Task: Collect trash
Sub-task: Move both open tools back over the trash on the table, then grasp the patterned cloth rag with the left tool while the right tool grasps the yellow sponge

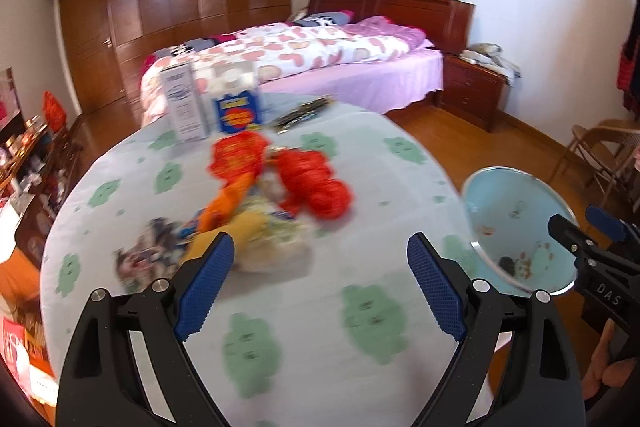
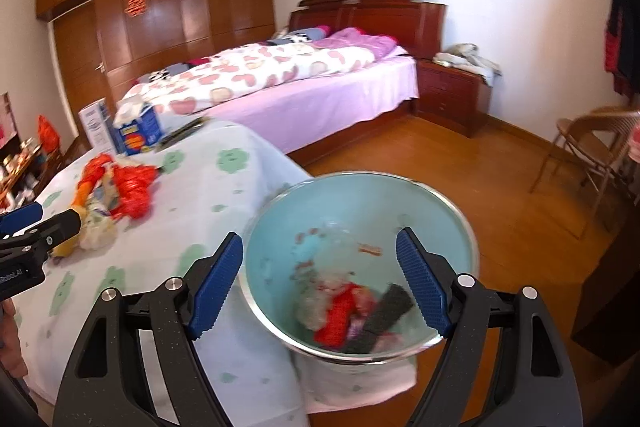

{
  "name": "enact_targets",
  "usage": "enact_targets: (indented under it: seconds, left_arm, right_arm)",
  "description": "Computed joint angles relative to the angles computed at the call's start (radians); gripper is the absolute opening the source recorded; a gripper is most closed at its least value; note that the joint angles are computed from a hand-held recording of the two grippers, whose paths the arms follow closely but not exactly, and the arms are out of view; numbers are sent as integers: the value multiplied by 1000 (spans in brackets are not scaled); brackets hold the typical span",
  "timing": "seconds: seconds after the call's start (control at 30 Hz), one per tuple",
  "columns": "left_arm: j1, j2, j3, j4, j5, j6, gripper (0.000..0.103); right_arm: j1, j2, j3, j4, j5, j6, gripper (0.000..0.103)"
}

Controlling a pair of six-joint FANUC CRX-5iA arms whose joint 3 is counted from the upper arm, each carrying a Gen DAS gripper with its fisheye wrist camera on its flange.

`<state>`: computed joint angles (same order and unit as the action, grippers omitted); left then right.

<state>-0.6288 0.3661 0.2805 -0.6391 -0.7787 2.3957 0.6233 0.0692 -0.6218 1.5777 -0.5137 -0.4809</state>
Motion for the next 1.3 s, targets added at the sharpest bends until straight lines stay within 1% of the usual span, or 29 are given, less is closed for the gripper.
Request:
enact_targets:
  seconds: [0.2, 0.4, 0.57, 0.7, 0.83, 0.93, 1.0, 1.07, 1.17, 1.3]
  left_arm:
    - [44, -68, -94, -18, -7, 75, 87]
    - [82, -113, -160, -32, -20, 125, 87]
    - [120, -153, -214, -45, -30, 175, 87]
    - [156, -178, -246, -41, -25, 201, 86]
    - [177, -174, -245, -46, -38, 200, 85]
    - [191, -158, -237, -33, -35, 183, 85]
    - [200, -147, -229, -22, -28, 164, 85]
    - [204, -129, -212, -14, -34, 154, 83]
    - [219, -108, -196, 21, -20, 124, 82]
    - [226, -65, -150, 47, -37, 85, 80]
  right_arm:
    - [30, 36, 49, 1, 24, 28, 78]
    - [58, 67, 90, -2, 32, 45, 78]
    - [72, 95, 127, -5, 62, 60, 77]
    - [84, 119, 163, -32, 91, 93, 72]
    - [96, 145, 198, -63, 119, 120, 68]
    - [115, 176, 238, -112, 136, 175, 65]
    - [130, 198, 268, -150, 138, 224, 64]
    - [138, 209, 283, -158, 139, 239, 63]
    - [150, 224, 306, -186, 133, 266, 63]
    - [160, 241, 328, -216, 133, 290, 62]
